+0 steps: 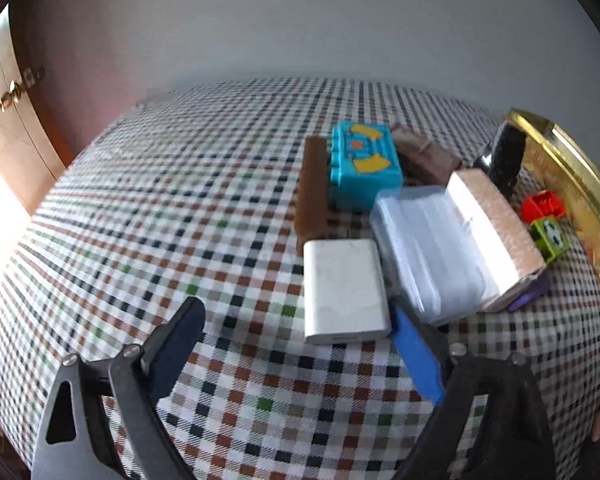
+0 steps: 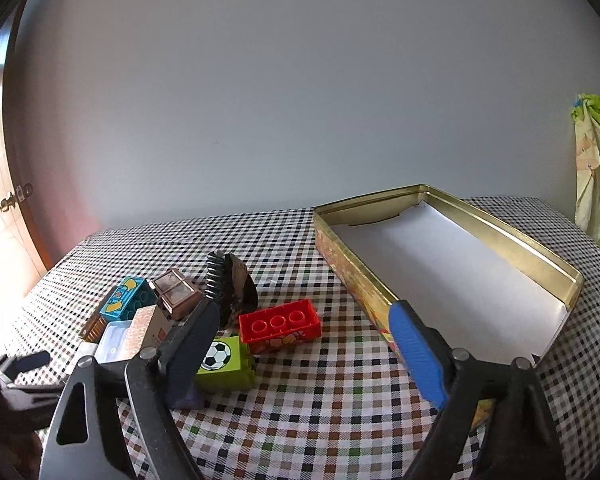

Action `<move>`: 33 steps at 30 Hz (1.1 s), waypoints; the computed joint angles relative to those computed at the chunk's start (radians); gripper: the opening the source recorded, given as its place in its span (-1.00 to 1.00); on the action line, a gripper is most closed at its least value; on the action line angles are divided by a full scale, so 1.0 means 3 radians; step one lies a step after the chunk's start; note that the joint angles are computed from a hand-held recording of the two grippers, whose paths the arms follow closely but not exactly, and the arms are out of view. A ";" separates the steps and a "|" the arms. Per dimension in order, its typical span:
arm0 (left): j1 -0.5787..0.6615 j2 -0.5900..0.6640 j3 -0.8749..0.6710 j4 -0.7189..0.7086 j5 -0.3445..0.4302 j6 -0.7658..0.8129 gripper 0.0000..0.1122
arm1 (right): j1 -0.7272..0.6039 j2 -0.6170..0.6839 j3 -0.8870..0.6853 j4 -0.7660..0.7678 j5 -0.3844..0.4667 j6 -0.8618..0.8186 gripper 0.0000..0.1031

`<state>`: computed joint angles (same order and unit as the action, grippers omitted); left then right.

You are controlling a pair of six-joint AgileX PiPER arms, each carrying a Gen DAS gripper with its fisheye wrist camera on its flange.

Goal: Organize rigid objects
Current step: 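Reach the left gripper to the white charger block and close on it, then grasp the green soccer-ball block with the right gripper while the left holds the white block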

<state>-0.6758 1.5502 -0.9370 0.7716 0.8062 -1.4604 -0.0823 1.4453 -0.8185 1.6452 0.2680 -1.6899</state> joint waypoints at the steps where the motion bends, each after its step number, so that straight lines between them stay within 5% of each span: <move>1: 0.0040 -0.0014 0.0020 0.0007 -0.0024 -0.0013 0.66 | 0.0003 -0.0005 0.0006 0.0046 -0.0010 -0.0044 0.72; 10: 0.0266 -0.0046 0.0164 0.0041 -0.0314 0.0022 0.44 | -0.0005 0.0014 -0.0033 -0.0157 -0.0004 0.0135 0.72; 12: 0.0111 -0.0029 0.0108 0.0106 -0.0238 -0.0082 -0.11 | -0.0019 0.0015 -0.0035 -0.0169 0.0002 0.0149 0.72; 14: 0.0126 -0.0086 0.0132 0.0114 -0.0288 -0.0023 -0.34 | -0.0034 0.0019 -0.0038 -0.0149 -0.0003 0.0145 0.72; 20: 0.0105 -0.0301 0.0262 0.0149 -0.0382 -0.0176 -0.35 | -0.0114 0.0110 -0.0154 -0.0701 0.0162 0.0716 0.72; 25: -0.0246 -0.0552 0.0420 0.0735 -0.0062 -0.0883 -0.35 | -0.0046 0.0164 -0.0200 -0.1012 0.0343 0.0890 0.72; 33: -0.0118 -0.0798 0.0584 0.0994 -0.0115 -0.0908 -0.35 | 0.0078 0.0333 -0.0371 -0.1701 0.0566 0.1361 0.72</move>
